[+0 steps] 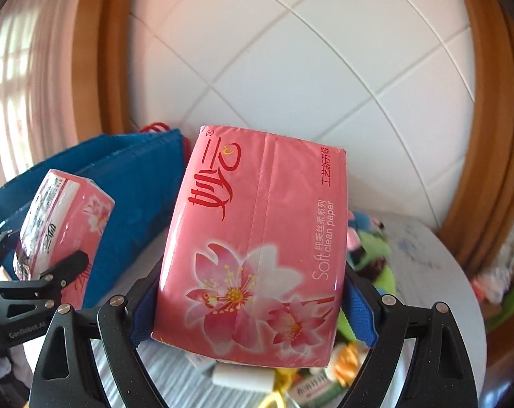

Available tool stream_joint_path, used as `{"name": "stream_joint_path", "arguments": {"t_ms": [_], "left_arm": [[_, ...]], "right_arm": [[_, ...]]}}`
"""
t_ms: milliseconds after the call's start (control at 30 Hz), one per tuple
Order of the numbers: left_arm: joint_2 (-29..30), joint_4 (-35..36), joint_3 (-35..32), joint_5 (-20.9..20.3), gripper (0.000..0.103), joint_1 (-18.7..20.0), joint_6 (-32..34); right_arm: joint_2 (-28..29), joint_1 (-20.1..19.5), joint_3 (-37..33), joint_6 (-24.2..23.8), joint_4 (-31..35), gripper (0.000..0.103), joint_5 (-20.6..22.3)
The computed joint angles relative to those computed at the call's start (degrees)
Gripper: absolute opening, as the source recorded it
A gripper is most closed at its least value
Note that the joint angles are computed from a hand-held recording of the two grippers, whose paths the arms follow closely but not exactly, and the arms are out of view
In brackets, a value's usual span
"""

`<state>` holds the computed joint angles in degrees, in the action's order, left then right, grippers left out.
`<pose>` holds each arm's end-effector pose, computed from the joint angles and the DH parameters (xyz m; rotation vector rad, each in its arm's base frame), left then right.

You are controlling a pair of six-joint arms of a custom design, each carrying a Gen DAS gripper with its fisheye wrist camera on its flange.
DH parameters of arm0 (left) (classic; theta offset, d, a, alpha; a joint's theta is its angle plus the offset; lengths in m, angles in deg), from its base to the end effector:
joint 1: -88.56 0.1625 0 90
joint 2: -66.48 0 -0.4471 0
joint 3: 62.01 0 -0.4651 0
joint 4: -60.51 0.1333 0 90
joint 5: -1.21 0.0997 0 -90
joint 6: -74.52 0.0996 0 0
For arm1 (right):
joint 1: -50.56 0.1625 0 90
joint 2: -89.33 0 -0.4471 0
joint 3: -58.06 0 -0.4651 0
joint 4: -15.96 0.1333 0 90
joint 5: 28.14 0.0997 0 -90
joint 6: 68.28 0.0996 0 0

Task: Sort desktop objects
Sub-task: 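Lift both tissue packs and carry them over the blue crate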

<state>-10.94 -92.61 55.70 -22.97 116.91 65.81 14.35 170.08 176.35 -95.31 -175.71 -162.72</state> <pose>-0.3863 -0.4631 0.2992 0.7043 2.0425 -1.1524 0.3345 -0.4622 0.3230 0.5774 -2.0989 1.2036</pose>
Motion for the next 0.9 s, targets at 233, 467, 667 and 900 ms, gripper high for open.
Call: {"name": "stream_joint_path", "arguments": {"t_ms": [233,467,667,900], "left_arm": [[-2.7,-6.9,-2.2,4.4,0.089,1.6,9.1],[-7.1,-9.9,-8.5,2.0,0.089,7.5,23.2],[-9.0,-5.7,-16.9,-2.0,0.089,15.7,32.4],[-7.4,4.9,-24.8,-6.0,0.089,23.8,32.3]], "right_arm": [[7.8,3.1,-8.3,-1.9,1.1,0.090,2.9],[21.1,7.6,-22.6,0.9,5.0,0.090,3.1],[34.6,10.4,-40.3,11.5,16.8,0.090,4.2],[48.1,12.6,-57.7,18.2,28.9,0.090,-0.1]]}}
